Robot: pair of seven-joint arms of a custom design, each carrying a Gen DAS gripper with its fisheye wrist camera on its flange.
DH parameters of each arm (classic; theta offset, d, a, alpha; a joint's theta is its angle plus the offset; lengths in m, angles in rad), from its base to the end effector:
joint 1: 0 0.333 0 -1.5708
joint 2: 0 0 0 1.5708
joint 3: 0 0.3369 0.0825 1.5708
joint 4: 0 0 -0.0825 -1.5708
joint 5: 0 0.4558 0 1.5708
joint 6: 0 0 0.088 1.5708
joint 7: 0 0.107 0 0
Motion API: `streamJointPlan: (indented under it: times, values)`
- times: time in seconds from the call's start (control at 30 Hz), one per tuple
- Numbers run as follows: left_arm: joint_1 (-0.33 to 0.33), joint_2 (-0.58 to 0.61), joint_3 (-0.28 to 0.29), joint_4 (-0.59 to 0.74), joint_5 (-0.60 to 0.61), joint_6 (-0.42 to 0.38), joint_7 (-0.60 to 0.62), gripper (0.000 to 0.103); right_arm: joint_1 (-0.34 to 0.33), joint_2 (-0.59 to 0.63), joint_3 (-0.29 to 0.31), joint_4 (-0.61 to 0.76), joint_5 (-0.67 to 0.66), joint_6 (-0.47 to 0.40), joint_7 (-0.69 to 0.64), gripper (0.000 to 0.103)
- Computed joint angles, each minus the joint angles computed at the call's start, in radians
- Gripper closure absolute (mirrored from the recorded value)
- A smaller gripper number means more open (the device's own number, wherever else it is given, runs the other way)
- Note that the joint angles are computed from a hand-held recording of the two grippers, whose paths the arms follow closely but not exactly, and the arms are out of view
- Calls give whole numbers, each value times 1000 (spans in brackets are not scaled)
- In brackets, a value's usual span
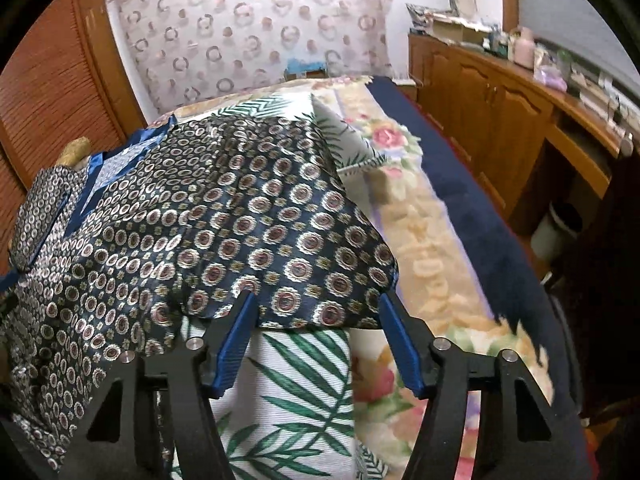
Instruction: Fold small clothes
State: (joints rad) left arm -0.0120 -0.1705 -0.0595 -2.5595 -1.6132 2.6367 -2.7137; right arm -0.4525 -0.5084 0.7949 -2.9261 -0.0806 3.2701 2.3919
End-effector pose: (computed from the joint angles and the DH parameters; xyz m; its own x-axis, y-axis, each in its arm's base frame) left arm 0.4888 -0.0090 0.3027 -0.6348 -0.7709 0.0529 -0.5130 0.3693 -0.7749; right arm 0.3957 0.1149 0.3181 -0.2555 -0.9527 -0.1645 -0.6669 0.2968 -0.6835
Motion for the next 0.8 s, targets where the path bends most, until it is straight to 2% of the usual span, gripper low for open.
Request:
streamJointPlan:
  times: [0.17,0.27,0.33,0.47,0.5,0.53,0.57,0.6,0.67,0.73,0.8]
  values:
    - [0,-1,0,-1,-1,0,3,24,193,68,-265,-42,14,81,-69,42]
    - [-2,0,-2,0,0,5,7,24,280,76,-383,-65,15,114,-106,48]
    - [-2,-2,-1,-2,-6,5,14,24,302,59,-409,-82,31,113,-129,49]
    - [-1,-2,-1,-2,-10,7,11,24,275,70,-366,-85,65,143,-148,66]
    - [-1,-2,-1,-2,-10,7,8,24,260,97,-329,-69,119,156,-187,72]
    - [0,-1,-1,-2,-5,4,2,24,229,101,-278,-62,151,157,-203,74]
    - [1,-1,0,-1,-1,2,-3,24,201,78,-232,-64,180,138,-220,78]
    - [2,-1,1,-1,0,0,-6,24,143,91,-152,-43,216,131,-236,83]
    - [3,-1,3,0,0,-3,-9,24,78,59,-55,-31,267,91,-258,91]
    - [4,-1,3,0,0,-3,-9,24,46,37,-11,-19,272,64,-257,95]
    - [3,-1,1,-1,-3,2,-8,24,-7,4,60,-2,257,50,-233,97]
